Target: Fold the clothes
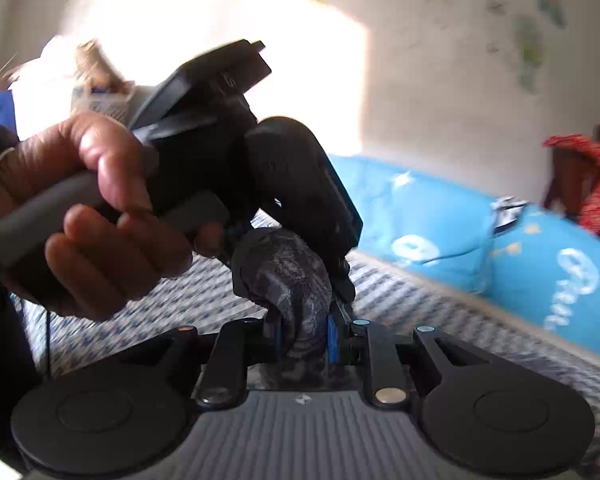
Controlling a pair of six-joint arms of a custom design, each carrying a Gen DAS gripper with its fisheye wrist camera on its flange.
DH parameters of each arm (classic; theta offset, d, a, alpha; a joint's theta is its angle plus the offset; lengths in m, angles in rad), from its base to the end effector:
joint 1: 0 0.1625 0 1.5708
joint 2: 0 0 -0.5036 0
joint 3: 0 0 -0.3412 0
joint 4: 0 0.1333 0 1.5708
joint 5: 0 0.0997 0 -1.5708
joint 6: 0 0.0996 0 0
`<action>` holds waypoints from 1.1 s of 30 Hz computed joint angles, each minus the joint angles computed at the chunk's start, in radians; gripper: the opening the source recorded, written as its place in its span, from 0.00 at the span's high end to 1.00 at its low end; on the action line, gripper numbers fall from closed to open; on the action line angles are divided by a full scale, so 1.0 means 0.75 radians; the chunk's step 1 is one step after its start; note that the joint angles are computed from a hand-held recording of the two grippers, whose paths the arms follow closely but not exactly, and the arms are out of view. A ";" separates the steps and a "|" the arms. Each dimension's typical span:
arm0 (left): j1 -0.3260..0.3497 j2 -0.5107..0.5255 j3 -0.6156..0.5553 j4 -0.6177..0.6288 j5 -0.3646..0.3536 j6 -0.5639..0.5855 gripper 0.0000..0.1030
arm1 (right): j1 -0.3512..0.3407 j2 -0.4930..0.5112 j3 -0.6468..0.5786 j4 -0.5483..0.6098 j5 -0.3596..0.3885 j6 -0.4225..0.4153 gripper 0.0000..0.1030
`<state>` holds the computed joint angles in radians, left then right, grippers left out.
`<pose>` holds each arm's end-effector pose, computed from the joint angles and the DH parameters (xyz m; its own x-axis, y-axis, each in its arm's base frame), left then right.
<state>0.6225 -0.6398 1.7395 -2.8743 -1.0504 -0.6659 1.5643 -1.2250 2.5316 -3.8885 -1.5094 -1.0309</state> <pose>-0.4410 -0.5415 0.0947 -0.9536 0.1554 -0.2579 0.2626 0.8482 -0.4600 0.1368 -0.3979 0.3386 -0.5162 -0.4788 0.7101 -0.8546 0.2339 -0.4636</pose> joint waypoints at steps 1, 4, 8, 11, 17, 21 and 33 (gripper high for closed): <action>-0.020 0.028 -0.062 0.039 0.003 0.026 0.73 | -0.020 -0.027 0.001 -0.019 0.022 0.018 0.80; -0.072 0.128 -0.269 0.170 0.003 0.107 0.73 | -0.082 -0.109 -0.005 -0.060 0.080 0.087 0.80; -0.131 0.291 -0.510 0.326 0.009 0.211 0.73 | -0.192 -0.213 -0.033 -0.045 0.133 0.212 0.80; -0.150 0.411 -0.660 0.448 0.006 0.220 0.72 | -0.299 -0.302 -0.056 0.054 0.156 0.341 0.80; -0.150 0.591 -0.838 0.615 0.003 0.218 0.64 | -0.430 -0.410 -0.150 0.386 0.055 0.699 0.80; -0.143 0.626 -0.843 0.574 -0.045 0.231 0.41 | -0.459 -0.423 -0.188 0.488 -0.041 0.842 0.79; -0.206 0.594 -0.749 0.445 0.143 0.329 0.22 | -0.540 -0.481 -0.205 0.427 -0.181 0.949 0.70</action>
<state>0.4682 -0.1941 1.1781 -2.5409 -0.9429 -0.4194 1.1590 -1.5860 2.3778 -3.5679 -1.6448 -0.3190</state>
